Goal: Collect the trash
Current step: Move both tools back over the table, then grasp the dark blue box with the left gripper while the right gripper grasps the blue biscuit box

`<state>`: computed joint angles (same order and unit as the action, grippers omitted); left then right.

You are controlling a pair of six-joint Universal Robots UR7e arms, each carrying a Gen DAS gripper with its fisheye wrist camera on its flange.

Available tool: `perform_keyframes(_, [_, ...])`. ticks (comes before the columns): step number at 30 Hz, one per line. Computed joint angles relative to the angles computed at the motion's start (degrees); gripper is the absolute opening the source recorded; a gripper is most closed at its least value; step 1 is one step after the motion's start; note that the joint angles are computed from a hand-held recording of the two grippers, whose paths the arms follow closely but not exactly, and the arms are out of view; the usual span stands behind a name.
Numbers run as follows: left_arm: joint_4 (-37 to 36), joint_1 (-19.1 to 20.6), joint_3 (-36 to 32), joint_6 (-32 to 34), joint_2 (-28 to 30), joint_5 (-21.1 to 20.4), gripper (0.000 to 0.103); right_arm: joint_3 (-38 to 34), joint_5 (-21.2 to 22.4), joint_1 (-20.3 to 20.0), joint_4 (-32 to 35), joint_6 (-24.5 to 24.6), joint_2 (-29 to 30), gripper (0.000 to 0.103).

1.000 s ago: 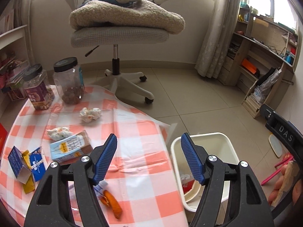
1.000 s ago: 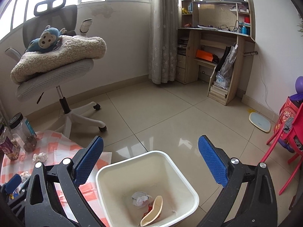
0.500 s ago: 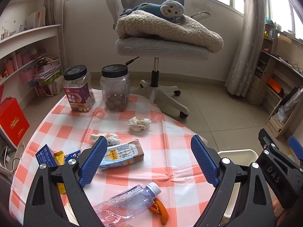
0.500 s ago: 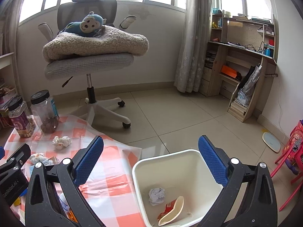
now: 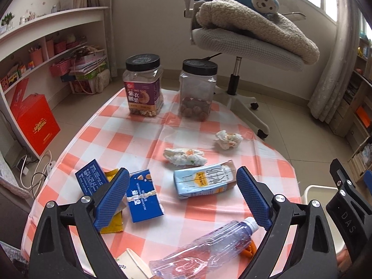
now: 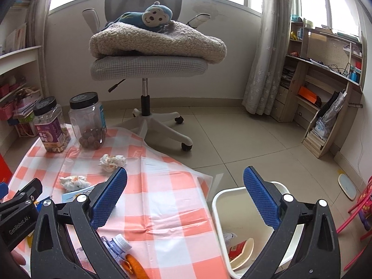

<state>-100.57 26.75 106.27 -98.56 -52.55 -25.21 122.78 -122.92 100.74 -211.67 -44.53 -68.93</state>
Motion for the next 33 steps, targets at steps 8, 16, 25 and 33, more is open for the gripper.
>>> perform_keyframes(8, [9.96,3.27,2.5,-11.1,-4.81,-4.32,0.09,-0.04,0.16,2.0,2.14,0.42,3.54,0.096])
perform_keyframes(16, [8.55,10.54,5.67,-13.72,-9.26,-11.33,0.09,-0.75,-0.71,3.57,6.7,1.61,6.26,0.096])
perform_keyframes(25, [-7.52,15.72,10.39,-3.3,-11.96,-15.39,0.087,-1.83,-2.13,4.0,14.13,2.16,8.53,0.096])
perform_keyframes(33, [-15.86,14.73,15.87,2.39,-15.87,-16.28,0.056,-1.89,0.06,5.37,23.3,0.03,10.01,0.096])
